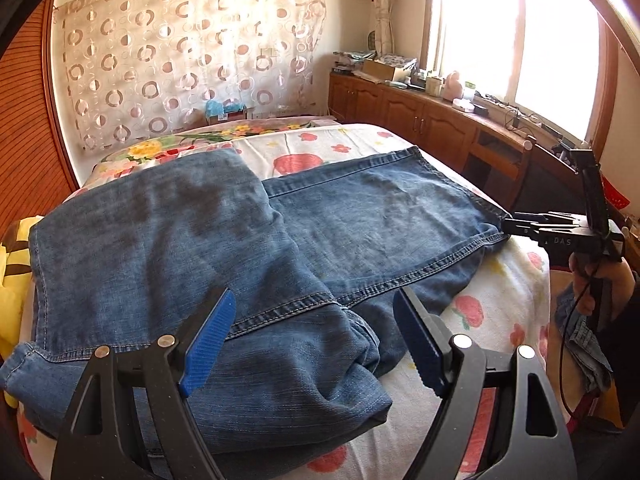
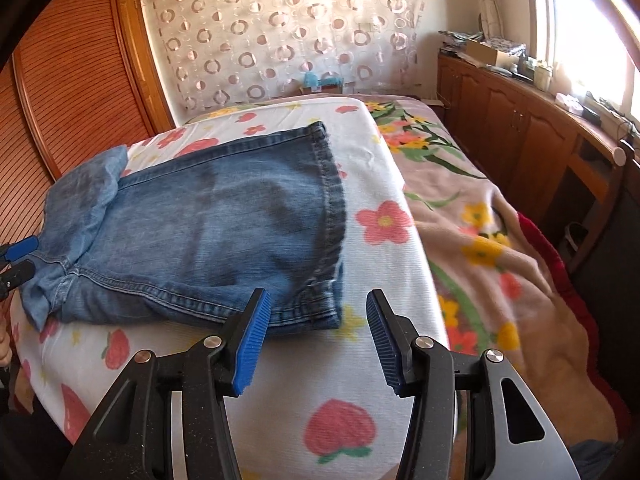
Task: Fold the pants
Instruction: 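Move the right tool to the leg hem and grasp it, then lift the leg with the right tool and lay it over the jeans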
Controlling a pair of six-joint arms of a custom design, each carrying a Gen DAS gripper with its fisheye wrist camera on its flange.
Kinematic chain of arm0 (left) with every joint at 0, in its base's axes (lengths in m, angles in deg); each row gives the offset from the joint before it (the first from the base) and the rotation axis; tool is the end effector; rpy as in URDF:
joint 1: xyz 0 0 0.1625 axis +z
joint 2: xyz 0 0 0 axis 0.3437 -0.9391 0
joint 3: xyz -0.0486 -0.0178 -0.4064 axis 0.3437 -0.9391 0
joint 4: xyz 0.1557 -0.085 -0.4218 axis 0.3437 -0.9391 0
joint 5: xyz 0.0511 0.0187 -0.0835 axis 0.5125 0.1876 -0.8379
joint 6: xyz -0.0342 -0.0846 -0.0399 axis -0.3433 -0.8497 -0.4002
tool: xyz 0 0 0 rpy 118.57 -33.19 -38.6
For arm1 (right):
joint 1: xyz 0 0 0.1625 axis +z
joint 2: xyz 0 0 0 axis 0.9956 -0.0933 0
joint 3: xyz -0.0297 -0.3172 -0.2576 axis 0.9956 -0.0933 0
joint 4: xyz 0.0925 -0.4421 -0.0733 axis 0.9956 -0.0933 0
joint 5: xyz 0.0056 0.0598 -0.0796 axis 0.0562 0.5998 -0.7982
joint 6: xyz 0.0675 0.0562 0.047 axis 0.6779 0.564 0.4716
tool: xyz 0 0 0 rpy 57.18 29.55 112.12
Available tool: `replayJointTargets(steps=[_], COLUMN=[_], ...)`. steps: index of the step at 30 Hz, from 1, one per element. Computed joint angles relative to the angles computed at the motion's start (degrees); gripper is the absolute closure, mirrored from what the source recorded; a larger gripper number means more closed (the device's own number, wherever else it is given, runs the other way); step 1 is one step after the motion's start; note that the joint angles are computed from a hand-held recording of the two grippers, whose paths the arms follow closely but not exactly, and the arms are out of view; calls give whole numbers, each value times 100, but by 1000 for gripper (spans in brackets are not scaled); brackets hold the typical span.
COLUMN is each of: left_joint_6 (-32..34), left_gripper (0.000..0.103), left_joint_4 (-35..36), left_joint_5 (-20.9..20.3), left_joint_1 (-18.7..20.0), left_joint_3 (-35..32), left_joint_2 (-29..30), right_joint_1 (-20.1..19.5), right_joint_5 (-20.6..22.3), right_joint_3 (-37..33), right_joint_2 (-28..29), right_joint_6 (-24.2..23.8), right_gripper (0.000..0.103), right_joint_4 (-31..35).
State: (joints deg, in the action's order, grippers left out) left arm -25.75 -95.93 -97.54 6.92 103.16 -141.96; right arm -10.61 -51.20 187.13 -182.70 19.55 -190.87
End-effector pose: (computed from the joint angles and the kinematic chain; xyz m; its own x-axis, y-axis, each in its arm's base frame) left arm -0.3523 -0.4007 0.0574 -0.6485 0.5119 -0.5634 0.7461 0.5744 -0.3368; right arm 0.0442 -0.2504 0.3347 -0.7716 0.0350 0.6351 -0.4569 0.6642 -0.5917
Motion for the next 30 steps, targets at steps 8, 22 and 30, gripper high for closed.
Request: replayJointTargets(steps=[8,22,30], left_joint_6=[-78,-62,-73], left_gripper=[21,21,21], left_joint_4=[14,29,-97], left_joint_5=[3,9,141], left_joint_1=[13,26,23], left_joint_3=[13,19,121], left_joint_2=[-8,-31,-236], right_joint_1=[142,-33,558], right_joint_5=[-177,-12,145], right_joint_3=[59,55,-95], right_joint_2=[339,429,244], right_joint_6=[-13,-282,-214], right_gripper=[51,85,87], right_joint_4=[-355,-456,-85])
